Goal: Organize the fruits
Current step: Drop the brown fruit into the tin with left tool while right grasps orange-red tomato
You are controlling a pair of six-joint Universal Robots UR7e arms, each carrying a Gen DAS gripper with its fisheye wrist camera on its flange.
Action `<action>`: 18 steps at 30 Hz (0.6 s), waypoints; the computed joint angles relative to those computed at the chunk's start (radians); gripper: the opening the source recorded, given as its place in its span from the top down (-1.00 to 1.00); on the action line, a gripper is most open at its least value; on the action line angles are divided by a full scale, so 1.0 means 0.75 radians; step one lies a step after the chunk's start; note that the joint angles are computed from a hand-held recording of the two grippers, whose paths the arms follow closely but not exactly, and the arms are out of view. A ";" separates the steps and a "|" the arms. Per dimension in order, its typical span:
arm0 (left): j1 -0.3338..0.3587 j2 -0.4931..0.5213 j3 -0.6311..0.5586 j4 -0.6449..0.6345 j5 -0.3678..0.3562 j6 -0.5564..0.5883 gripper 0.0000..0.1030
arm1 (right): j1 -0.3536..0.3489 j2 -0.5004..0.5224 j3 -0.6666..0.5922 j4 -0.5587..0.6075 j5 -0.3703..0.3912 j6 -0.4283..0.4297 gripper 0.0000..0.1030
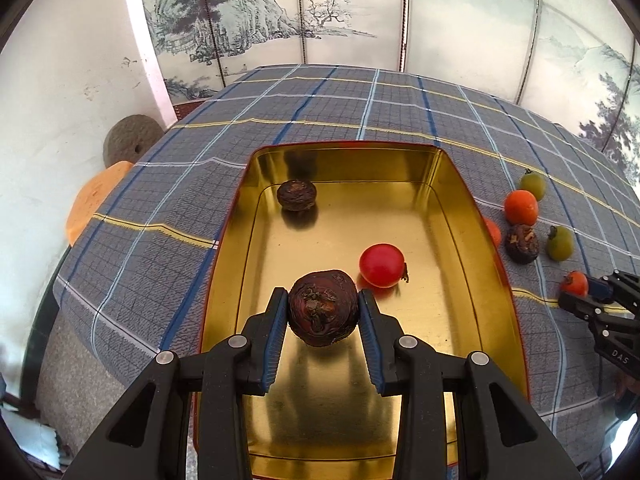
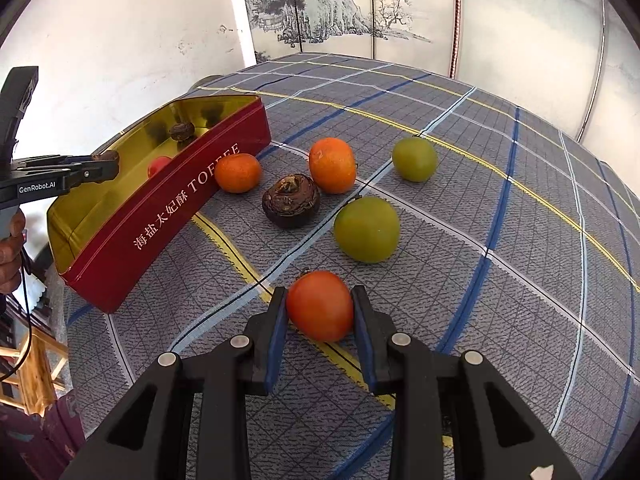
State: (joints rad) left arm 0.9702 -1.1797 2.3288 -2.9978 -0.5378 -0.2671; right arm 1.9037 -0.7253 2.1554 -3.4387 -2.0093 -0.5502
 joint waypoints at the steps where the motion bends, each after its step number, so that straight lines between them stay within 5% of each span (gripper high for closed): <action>1: 0.000 0.001 0.001 0.001 0.004 0.001 0.29 | 0.000 0.001 -0.001 0.000 0.000 0.000 0.42; 18: -0.007 0.006 0.013 0.010 0.041 -0.018 0.28 | 0.012 0.012 -0.004 -0.014 -0.029 -0.004 0.42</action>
State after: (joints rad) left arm 0.9651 -1.1755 2.3389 -2.9904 -0.5067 -0.2805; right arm 1.9128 -0.7165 2.1524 -3.4494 -2.0307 -0.5533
